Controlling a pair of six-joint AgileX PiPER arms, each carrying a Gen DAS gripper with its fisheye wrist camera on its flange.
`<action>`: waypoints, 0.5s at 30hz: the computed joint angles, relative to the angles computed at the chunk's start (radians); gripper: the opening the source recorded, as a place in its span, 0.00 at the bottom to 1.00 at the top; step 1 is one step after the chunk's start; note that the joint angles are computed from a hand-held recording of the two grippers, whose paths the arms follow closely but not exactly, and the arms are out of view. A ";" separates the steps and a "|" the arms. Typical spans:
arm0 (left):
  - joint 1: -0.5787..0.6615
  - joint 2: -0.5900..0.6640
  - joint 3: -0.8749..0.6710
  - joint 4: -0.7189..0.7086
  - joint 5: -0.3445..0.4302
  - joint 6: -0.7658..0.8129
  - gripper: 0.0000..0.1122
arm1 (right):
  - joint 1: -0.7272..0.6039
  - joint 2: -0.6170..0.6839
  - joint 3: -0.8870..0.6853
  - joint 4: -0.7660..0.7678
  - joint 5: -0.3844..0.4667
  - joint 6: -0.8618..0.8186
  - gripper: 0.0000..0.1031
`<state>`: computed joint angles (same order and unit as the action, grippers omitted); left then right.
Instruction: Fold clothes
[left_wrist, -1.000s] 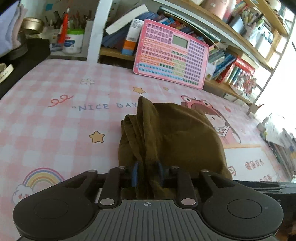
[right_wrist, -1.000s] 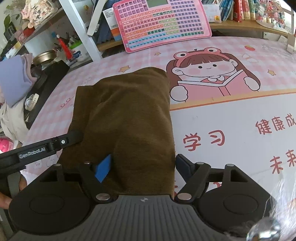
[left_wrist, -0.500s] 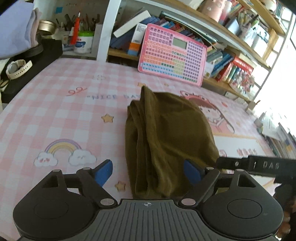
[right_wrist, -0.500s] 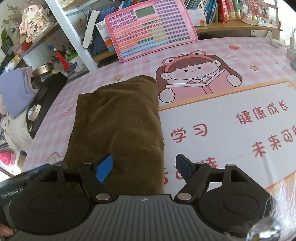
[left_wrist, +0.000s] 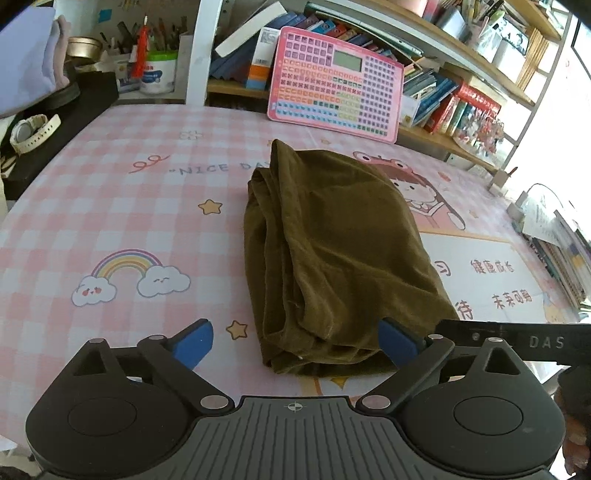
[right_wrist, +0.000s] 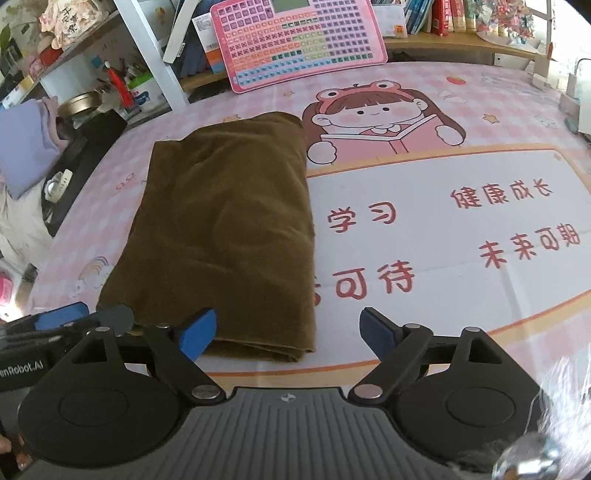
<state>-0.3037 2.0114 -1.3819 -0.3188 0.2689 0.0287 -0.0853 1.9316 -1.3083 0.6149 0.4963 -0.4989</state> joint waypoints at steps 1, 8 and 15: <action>0.005 -0.001 0.000 -0.017 -0.001 0.013 0.87 | -0.011 0.001 -0.001 0.042 0.006 -0.032 0.83; 0.096 0.085 -0.115 -0.333 0.054 0.199 0.87 | -0.121 0.146 -0.192 0.234 0.214 0.000 0.85; 0.186 0.238 -0.292 -0.630 0.265 0.390 0.87 | -0.139 0.281 -0.345 0.304 0.324 0.064 0.81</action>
